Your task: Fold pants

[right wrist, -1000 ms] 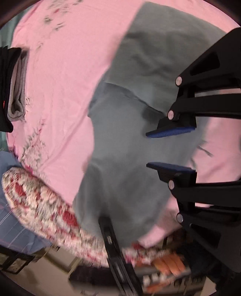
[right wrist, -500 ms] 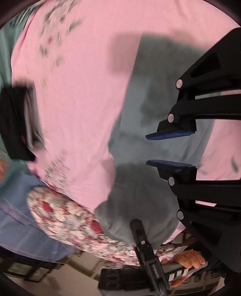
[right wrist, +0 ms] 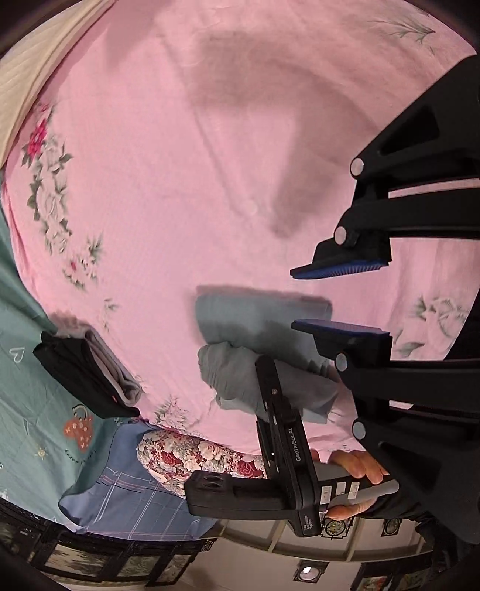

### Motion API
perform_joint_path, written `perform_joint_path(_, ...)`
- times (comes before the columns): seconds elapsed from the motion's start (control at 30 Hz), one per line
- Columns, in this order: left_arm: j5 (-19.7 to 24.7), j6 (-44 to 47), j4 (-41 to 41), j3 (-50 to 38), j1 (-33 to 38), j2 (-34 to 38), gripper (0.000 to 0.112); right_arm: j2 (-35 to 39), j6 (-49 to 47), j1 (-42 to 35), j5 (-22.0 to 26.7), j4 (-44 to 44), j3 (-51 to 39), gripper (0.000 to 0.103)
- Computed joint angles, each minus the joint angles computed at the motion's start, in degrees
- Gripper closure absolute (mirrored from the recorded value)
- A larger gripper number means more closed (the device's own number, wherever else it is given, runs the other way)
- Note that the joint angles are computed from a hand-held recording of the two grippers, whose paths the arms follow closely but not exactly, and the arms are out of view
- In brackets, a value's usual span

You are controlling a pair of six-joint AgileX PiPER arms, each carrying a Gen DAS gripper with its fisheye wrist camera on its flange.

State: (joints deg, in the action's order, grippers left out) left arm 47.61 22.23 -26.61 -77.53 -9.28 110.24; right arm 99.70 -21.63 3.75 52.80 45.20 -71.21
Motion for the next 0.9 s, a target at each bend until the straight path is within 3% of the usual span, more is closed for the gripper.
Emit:
perform_joint_path(0.2,0.4,3.7,-3.8,1.2,1.0,-6.1,0.033,0.3,0.0,0.2,0.6,0.4,-0.2,0.079)
perform_joint_path(0.4,-1.4,9.1,-6.8,10.0,13.6,-14.8,0.033,2.3,-1.7,5.8,3.5,4.4,-4.9,0.079)
perform_joint_path(0.53,-1.8,13.0,-9.7,15.5,19.2,-14.2,0.035,8.4,-0.2,11.7,4.2,3.4,-14.1,0.079)
perform_joint_path(0.6,-3.1,12.5,-8.9,16.6,18.8,-11.6,0.043,13.2,3.0,13.8,4.4,0.0,-20.2,0.079)
perform_joint_path(0.7,-5.9,10.2,-5.8,17.5,17.3,-8.3,0.062,18.2,16.4,16.6,2.6,-15.7,-26.8,0.08)
perform_joint_path(0.8,-9.7,11.5,-5.8,19.9,16.4,-9.4,0.062,20.2,22.2,16.6,4.8,-20.0,-29.1,0.084)
perform_joint_path(0.9,-13.7,9.5,-2.7,21.7,14.1,-10.4,0.062,21.0,21.0,18.9,8.7,-20.6,-35.4,0.077)
